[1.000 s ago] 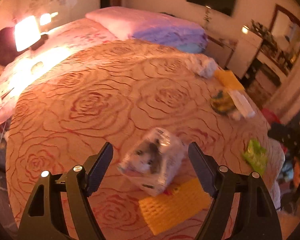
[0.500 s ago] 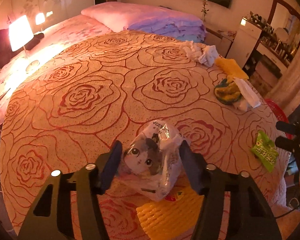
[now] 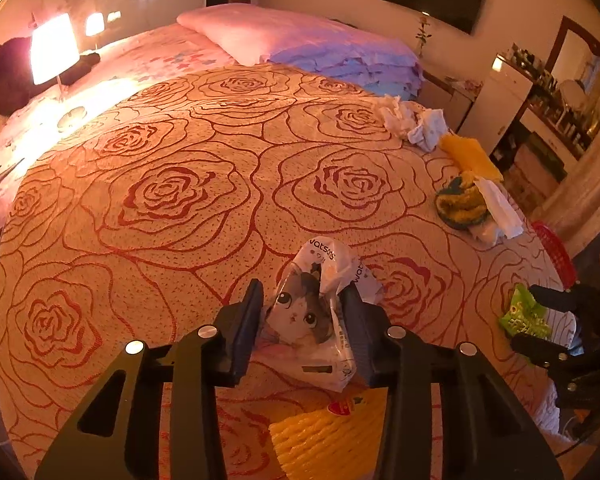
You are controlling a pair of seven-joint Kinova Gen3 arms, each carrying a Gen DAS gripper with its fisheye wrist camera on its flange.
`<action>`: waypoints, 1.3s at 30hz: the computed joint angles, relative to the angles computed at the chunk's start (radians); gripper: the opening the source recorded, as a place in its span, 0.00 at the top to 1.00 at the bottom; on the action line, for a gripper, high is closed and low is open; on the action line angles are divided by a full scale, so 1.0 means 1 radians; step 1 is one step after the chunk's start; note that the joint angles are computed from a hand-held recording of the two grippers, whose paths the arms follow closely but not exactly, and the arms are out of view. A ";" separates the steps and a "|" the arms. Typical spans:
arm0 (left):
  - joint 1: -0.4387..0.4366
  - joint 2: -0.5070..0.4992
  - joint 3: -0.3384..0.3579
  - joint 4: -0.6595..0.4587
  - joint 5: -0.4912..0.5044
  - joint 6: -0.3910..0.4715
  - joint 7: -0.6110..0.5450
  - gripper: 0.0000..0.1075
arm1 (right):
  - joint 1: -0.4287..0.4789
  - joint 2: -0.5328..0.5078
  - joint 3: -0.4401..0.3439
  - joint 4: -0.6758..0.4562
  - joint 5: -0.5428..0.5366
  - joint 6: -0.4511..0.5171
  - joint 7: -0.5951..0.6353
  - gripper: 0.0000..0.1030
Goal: Collect trash
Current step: 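Grasp the cat-print plastic bag with the left tool while the right grasps the green snack packet, then carry the cat-print bag and green snack packet in both tools over the red basket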
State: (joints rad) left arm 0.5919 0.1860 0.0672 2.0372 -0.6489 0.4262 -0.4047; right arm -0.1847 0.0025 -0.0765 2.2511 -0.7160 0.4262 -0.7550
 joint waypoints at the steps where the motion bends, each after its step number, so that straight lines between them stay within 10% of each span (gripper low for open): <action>1: -0.001 -0.001 0.000 0.001 0.001 -0.002 0.000 0.65 | -0.003 0.005 -0.002 -0.003 0.021 -0.005 -0.023 0.38; 11: -0.001 -0.009 -0.004 0.009 -0.007 -0.013 0.027 0.66 | -0.017 0.011 -0.014 0.004 0.118 -0.063 -0.109 0.60; 39: 0.018 -0.016 0.039 -0.081 -0.115 0.075 0.110 0.66 | 0.083 -0.022 0.083 -0.020 -0.022 -0.077 -0.041 0.61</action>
State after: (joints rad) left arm 0.6103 0.1700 0.1064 1.9565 -0.7642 0.5008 -0.2945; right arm -0.1017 -0.0194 0.0065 2.2306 -0.7382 0.3491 -0.7962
